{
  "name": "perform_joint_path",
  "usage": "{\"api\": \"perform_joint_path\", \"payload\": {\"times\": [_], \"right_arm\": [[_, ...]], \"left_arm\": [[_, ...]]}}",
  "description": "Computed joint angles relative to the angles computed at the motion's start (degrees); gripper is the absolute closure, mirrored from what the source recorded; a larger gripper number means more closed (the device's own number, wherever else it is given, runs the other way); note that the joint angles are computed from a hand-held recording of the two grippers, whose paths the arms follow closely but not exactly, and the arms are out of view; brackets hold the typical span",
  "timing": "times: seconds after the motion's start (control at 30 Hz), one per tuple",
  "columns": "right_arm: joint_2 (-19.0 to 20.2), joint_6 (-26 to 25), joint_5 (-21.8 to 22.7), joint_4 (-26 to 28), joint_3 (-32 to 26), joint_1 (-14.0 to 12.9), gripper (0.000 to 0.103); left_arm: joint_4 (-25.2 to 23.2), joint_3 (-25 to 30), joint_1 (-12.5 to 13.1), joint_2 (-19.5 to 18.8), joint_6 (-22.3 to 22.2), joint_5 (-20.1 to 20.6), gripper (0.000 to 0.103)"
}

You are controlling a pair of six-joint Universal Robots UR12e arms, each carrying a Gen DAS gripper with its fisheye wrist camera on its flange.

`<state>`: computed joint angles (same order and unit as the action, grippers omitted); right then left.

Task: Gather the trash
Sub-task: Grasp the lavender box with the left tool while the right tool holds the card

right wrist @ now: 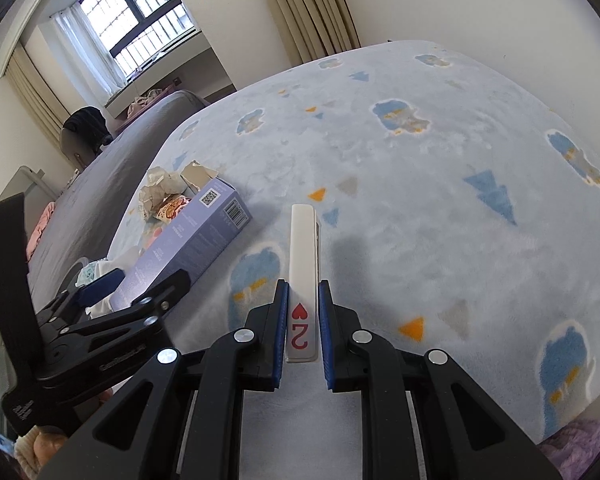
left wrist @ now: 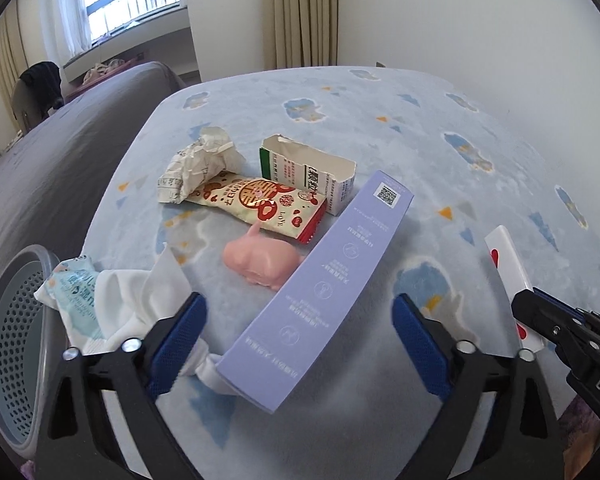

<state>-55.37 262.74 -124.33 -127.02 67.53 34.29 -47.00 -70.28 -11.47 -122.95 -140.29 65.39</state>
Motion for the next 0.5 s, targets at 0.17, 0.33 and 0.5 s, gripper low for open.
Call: {"api": "perform_joint_path", "payload": {"times": [0.17, 0.33, 0.5], "right_arm": [[0.0, -0.7, 0.3, -1.1, 0.2, 0.0, 0.088], [-0.1, -0.6, 0.5, -1.3, 0.4, 0.0, 0.088], [0.0, -0.4, 0.5, -1.1, 0.2, 0.0, 0.088]], "left_arm": [[-0.2, -0.2, -0.6, 0.0, 1.0, 0.4, 0.035], [-1.3, -0.2, -0.8, 0.1, 1.7, 0.1, 0.053], [-4.1, 0.0, -0.3, 0.5, 1.9, -1.7, 0.065]]}}
